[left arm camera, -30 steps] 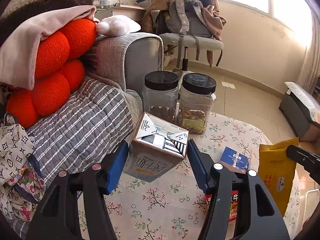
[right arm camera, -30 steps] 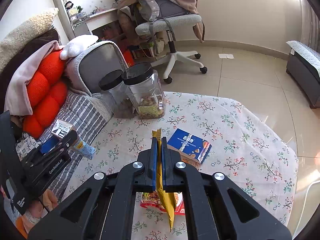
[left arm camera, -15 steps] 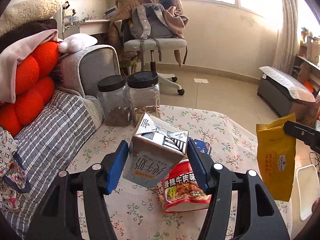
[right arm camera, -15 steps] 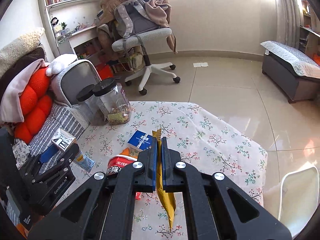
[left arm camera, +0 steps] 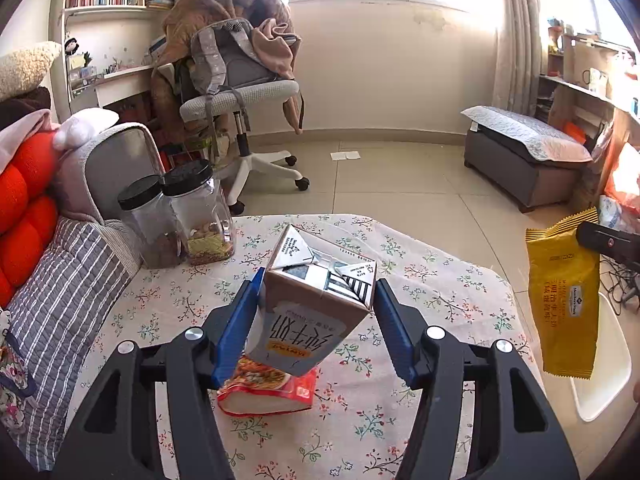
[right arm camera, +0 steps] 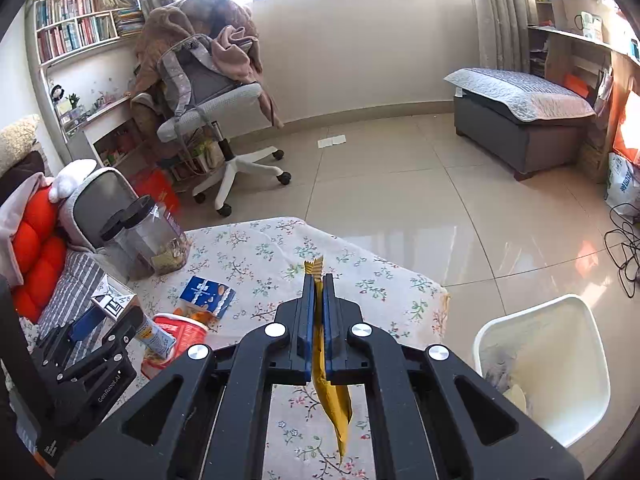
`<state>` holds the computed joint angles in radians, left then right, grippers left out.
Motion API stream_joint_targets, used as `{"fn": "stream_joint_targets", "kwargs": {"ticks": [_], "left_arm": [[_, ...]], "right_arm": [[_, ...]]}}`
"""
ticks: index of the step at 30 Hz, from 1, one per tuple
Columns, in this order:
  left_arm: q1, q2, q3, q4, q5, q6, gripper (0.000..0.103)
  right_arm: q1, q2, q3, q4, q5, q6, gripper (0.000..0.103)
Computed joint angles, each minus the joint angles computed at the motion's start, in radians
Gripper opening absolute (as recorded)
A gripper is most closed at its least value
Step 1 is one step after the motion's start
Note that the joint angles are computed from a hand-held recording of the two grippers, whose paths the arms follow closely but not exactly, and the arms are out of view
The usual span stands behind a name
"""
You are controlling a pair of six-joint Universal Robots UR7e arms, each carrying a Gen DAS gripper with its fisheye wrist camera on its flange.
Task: Collect trash
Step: 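Carry the yellow bag and milk carton in both tools toward the basin, then open the right tool over the basin to drop the yellow bag, then lower the milk carton into the basin and open the left tool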
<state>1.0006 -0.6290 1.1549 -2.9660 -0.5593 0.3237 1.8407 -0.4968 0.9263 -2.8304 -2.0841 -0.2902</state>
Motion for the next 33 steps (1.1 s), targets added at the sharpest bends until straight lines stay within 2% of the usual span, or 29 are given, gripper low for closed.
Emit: {"fn": "stream_joint_targets", "kwargs": {"ticks": [7,16,18,19,20,21,24,26,28,31,33], "left_arm": [[-0.031,0.048,-0.053,0.034,-0.040,0.015,0.059],[-0.067,0.119,-0.116,0.129,-0.116,-0.012,0.059],[-0.073,0.136,-0.138,0.172,-0.142,-0.036,0.059],[-0.075,0.147,-0.156,0.200,-0.157,-0.050,0.059],[-0.078,0.156,-0.171,0.227,-0.173,-0.064,0.059],[-0.080,0.167,-0.190,0.253,-0.190,-0.078,0.059],[-0.087,0.204,-0.253,0.331,-0.242,-0.112,0.059],[-0.091,0.225,-0.288,0.373,-0.275,-0.126,0.059],[-0.095,0.252,-0.332,0.418,-0.308,-0.141,0.059],[-0.101,0.298,-0.408,0.488,-0.358,-0.168,0.059],[-0.104,0.330,-0.466,0.542,-0.395,-0.191,0.059]], "right_arm": [[-0.038,-0.087,0.096,-0.078,-0.067,0.044,0.003],[-0.083,-0.145,0.156,-0.130,-0.217,0.091,0.005],[-0.094,-0.159,0.162,-0.102,-0.237,0.122,0.011],[-0.098,-0.165,0.164,-0.092,-0.248,0.136,0.027],[-0.100,-0.174,0.174,-0.084,-0.253,0.151,0.048],[-0.104,-0.183,0.182,-0.089,-0.257,0.163,0.054],[-0.107,-0.196,0.198,-0.149,-0.293,0.166,0.060],[-0.107,-0.195,0.202,-0.216,-0.336,0.147,0.082],[-0.104,-0.179,0.190,-0.331,-0.403,0.100,0.093],[-0.102,-0.142,0.140,-0.492,-0.488,-0.026,0.096],[-0.106,-0.133,0.123,-0.554,-0.518,-0.070,0.096]]}}
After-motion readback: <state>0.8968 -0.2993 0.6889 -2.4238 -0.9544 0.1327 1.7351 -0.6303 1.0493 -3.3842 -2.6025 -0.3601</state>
